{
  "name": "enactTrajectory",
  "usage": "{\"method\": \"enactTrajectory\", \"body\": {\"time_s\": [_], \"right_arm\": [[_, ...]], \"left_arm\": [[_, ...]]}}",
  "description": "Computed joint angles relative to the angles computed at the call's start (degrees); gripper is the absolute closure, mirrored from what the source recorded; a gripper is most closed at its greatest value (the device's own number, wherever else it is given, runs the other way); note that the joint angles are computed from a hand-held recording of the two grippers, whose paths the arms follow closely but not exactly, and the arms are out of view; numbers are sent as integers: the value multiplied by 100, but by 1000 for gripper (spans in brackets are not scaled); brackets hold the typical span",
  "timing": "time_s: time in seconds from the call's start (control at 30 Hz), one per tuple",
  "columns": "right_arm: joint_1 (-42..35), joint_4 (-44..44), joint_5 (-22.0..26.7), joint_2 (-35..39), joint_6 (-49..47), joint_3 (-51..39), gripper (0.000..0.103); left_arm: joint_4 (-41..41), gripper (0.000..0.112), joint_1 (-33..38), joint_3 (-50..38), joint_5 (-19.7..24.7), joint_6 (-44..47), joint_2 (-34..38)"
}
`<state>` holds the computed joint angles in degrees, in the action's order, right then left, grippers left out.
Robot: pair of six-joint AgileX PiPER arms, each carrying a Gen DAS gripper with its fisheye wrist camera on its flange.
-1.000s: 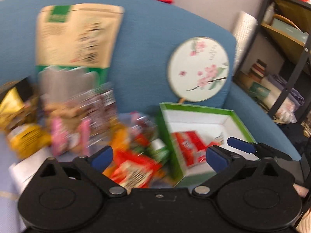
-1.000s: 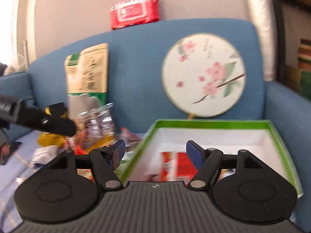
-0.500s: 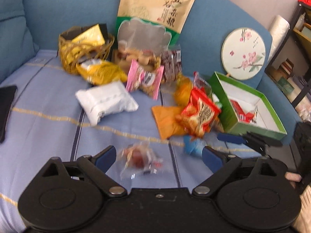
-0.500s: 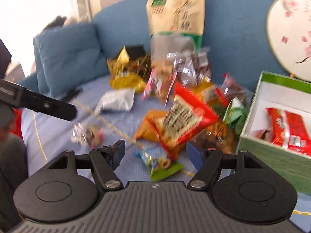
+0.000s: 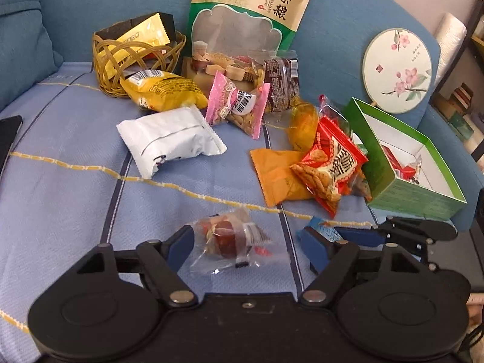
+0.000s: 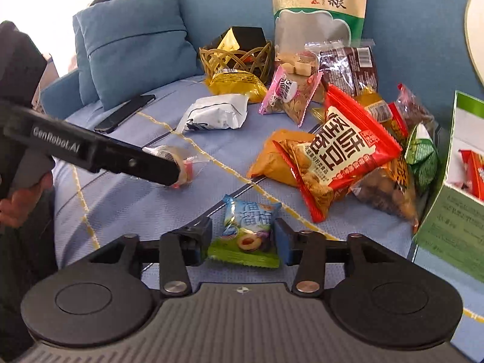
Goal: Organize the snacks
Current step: 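Grasp a clear candy packet with left gripper while right gripper grasps a blue plum packet, then carry both packets over the green box and release them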
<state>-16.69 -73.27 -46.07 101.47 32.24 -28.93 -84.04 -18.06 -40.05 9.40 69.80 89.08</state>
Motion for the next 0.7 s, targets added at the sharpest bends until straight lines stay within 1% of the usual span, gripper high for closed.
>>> {"method": "enactTrajectory", "body": {"time_s": [0.1,0.13,0.2,0.23,0.27,0.3,0.33,0.37,0.43,0.47,0.53,0.7], "right_arm": [[50,128,99,60,-12,-34,21],[58,221,88,62,-109,-6,21],[117,352,126,24,-199,31,21],[138,440,134,22,-266,54,21],[171,550,143,69,-362,56,21],[206,651,153,95,-462,70,21],[249,805,152,111,-634,108,23],[219,834,126,119,-797,118,39],[263,835,232,13,-769,121,45],[249,866,233,-62,-785,155,48],[42,651,76,-192,-745,177,48],[-732,179,-615,-571,-306,170,49]], "left_arm": [[50,11,-63,-102,-95,-15,133],[192,16,-77,-134,-113,-157,174],[352,20,-75,-177,-106,-295,255],[406,28,-89,-189,-143,-342,295],[652,35,-120,-214,-199,-586,335],[685,42,-133,-232,-236,-600,391],[495,42,-142,-246,-271,-385,440],[231,41,-170,-257,-331,-82,468],[211,48,-212,-281,-378,-68,448],[42,49,-203,-275,-316,101,402],[135,49,-271,-263,-301,27,244],[1597,49,-644,-547,-273,-1400,-117]]}}
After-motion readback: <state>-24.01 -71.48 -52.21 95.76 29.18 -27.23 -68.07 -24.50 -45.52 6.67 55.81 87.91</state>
